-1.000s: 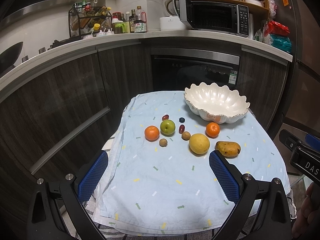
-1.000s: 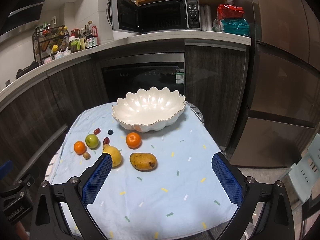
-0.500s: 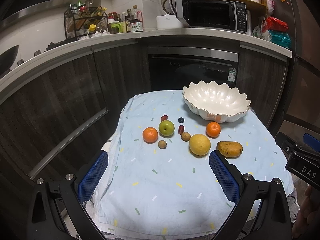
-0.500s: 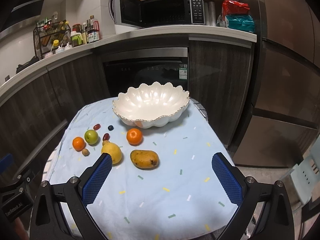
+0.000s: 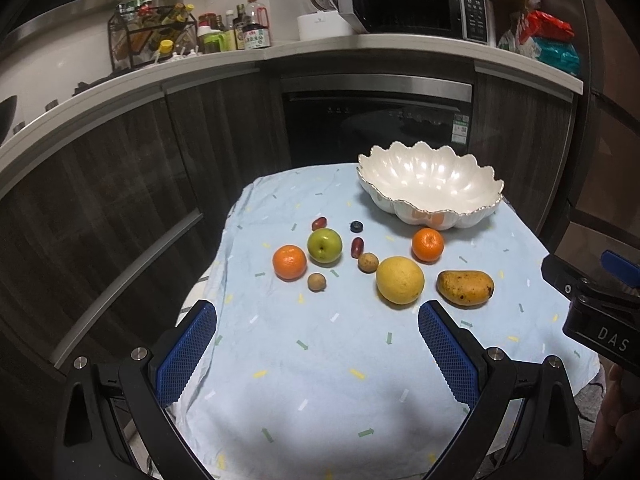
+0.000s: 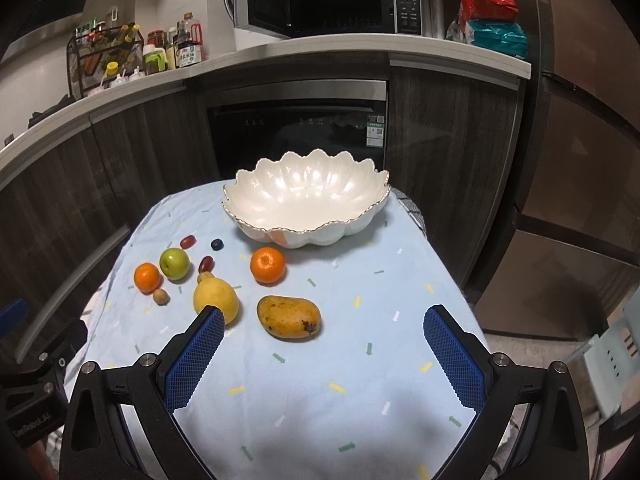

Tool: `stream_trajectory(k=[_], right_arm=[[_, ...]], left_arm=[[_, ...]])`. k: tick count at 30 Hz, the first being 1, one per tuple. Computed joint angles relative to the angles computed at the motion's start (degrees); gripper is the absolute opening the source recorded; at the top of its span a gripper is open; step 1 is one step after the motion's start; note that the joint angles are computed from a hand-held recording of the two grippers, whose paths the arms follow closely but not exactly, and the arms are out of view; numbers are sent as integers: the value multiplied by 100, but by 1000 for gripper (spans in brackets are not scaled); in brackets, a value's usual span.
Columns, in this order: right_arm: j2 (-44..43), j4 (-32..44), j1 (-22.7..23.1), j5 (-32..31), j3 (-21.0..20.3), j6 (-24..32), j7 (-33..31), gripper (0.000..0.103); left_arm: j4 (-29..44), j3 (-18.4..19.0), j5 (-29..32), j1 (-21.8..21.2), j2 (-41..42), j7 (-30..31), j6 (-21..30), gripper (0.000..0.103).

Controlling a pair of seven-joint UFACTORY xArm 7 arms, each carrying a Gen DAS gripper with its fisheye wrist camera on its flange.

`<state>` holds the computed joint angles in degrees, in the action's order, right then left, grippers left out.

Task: Organize fruits
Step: 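Move the right tool to the mango while the left tool approaches a kiwi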

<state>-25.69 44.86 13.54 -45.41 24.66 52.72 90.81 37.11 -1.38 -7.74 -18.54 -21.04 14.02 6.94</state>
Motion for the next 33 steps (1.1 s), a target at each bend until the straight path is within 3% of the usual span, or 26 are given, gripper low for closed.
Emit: stream_trajectory(k=[10,19,26,33], right_arm=[[436,-3,-59,-70,-291,-389,-146,101],[907,77,-85,-154,-618,-782,-364,101],[1259,159,-73,-240,-864,-1134,-593,101],[1561,265,-35,-272,-1007,-1249,-744,101]], left_arm=[[384,128,-338,-309,696,501,-20,103],[937,85,-1260,-411,1376,1400,174,103],[1441,-266,-1783,-127,1862,1998,461,103],[1647,-555,-1347,205,2212,1796,471,103]])
